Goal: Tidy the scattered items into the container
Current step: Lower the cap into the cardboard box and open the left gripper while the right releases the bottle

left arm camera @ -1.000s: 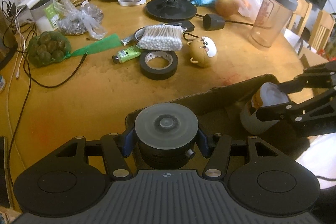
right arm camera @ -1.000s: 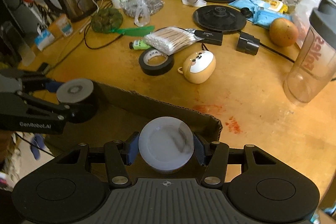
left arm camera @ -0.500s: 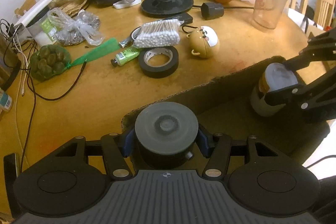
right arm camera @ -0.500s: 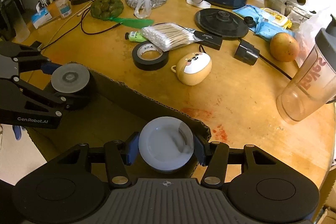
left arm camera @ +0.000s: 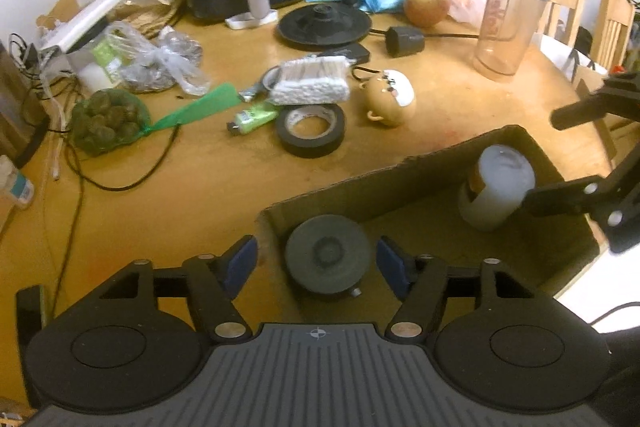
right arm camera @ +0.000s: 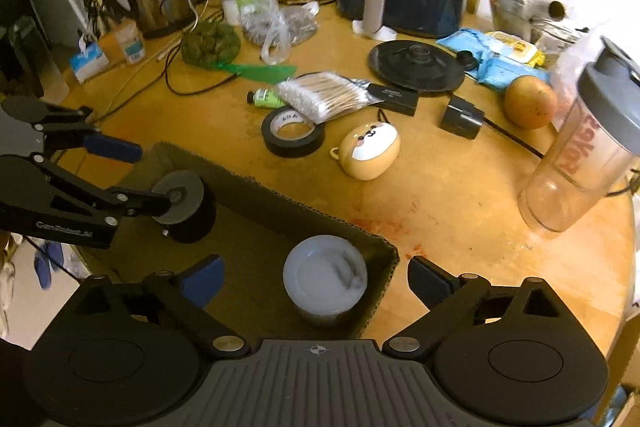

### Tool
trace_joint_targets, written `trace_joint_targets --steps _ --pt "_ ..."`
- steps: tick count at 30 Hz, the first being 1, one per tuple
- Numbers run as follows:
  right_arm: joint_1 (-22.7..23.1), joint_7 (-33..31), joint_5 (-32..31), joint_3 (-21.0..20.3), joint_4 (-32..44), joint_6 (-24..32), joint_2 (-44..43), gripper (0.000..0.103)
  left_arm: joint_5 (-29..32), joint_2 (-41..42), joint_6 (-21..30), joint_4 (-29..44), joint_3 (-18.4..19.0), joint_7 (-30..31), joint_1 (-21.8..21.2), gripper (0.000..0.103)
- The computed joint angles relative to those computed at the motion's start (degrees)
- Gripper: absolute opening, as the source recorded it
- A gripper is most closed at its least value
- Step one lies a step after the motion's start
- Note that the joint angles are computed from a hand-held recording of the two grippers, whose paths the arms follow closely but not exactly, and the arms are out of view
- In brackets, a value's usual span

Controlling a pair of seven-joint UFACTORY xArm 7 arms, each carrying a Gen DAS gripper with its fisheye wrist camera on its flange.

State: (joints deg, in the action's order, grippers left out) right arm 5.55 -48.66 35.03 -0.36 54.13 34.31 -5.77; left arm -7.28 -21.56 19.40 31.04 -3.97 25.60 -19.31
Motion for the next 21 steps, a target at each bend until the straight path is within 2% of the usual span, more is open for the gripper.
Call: trace_joint_targets --steps 5,15,18,21 --pt "-1.4 4.1 -2.5 -0.6 -0.9 0.8 -0.4 0.099 -2.1 -1.0 2.8 0.0 2.4 1.3 0.5 0.068" --pt "-3.7 9.8 -9.0 -1.6 -4.4 2.8 -2.0 0.099 -0.4 -1.2 9.9 -0.4 3.0 4.3 4.8 0.068" --pt "-4.3 11.9 -12.2 -1.5 -5.5 3.0 -2.4 0.099 -2.6 -1.6 10.6 -0.6 4.1 6.4 4.6 0.069" --pt "-4.4 12.5 -12.0 -2.1 -5.4 5.2 -2.6 0.099 -3.3 -1.6 11.7 -0.2 4.1 7.2 5.1 0.070"
